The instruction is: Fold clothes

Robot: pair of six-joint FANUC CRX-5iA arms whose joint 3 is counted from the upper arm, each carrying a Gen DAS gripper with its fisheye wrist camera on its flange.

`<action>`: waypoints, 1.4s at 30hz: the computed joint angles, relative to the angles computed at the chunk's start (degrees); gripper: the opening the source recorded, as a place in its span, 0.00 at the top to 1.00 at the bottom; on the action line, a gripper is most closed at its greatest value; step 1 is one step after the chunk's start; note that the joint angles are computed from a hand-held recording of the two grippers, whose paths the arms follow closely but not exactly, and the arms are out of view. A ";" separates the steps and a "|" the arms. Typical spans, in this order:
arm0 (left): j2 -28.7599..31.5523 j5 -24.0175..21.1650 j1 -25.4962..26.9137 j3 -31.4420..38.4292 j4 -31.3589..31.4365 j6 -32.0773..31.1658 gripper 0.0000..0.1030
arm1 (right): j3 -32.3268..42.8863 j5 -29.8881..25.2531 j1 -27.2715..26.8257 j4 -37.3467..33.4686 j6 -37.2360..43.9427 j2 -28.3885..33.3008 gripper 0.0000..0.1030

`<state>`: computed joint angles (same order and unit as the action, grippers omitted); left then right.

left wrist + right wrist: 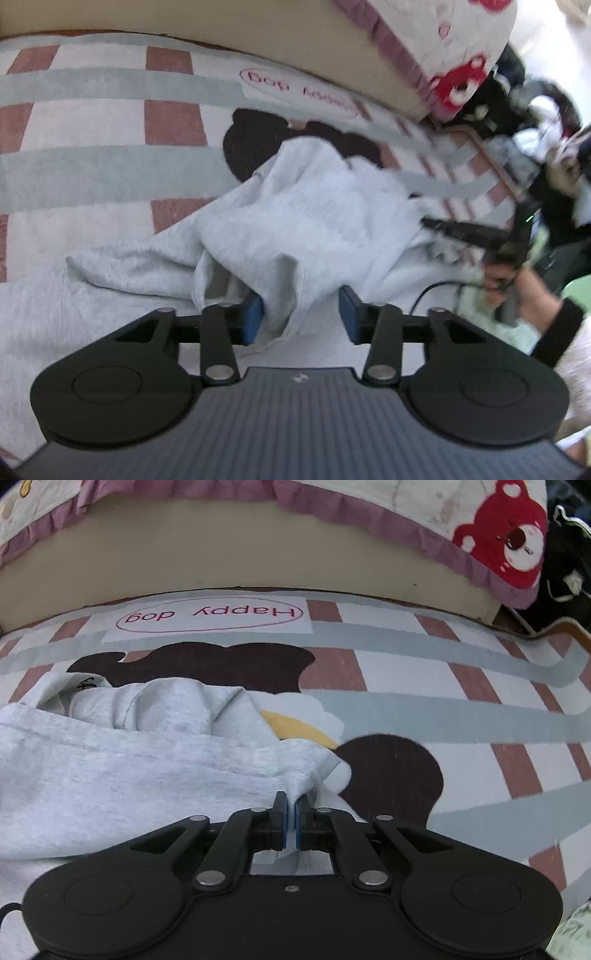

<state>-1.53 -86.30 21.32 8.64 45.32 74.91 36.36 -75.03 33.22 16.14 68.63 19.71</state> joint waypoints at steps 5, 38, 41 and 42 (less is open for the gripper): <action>-1.15 2.75 0.73 -7.20 6.48 7.60 0.55 | 1.85 -2.53 -0.93 -2.93 -7.61 0.63 0.96; -4.82 5.58 -9.03 -1.42 -10.41 -7.03 0.96 | -0.61 7.06 -10.83 -24.66 3.53 -6.81 0.95; -9.26 9.70 -5.36 -5.96 -2.04 -13.47 0.96 | -0.04 5.40 -15.41 -38.84 10.06 -10.33 0.95; -10.61 10.28 -3.76 -7.91 1.72 -15.96 0.96 | 0.75 2.82 -16.24 -41.70 13.55 -11.17 0.95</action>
<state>-12.14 -76.01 17.56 0.73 47.03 58.95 37.11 -72.21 16.98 -25.56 82.18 8.54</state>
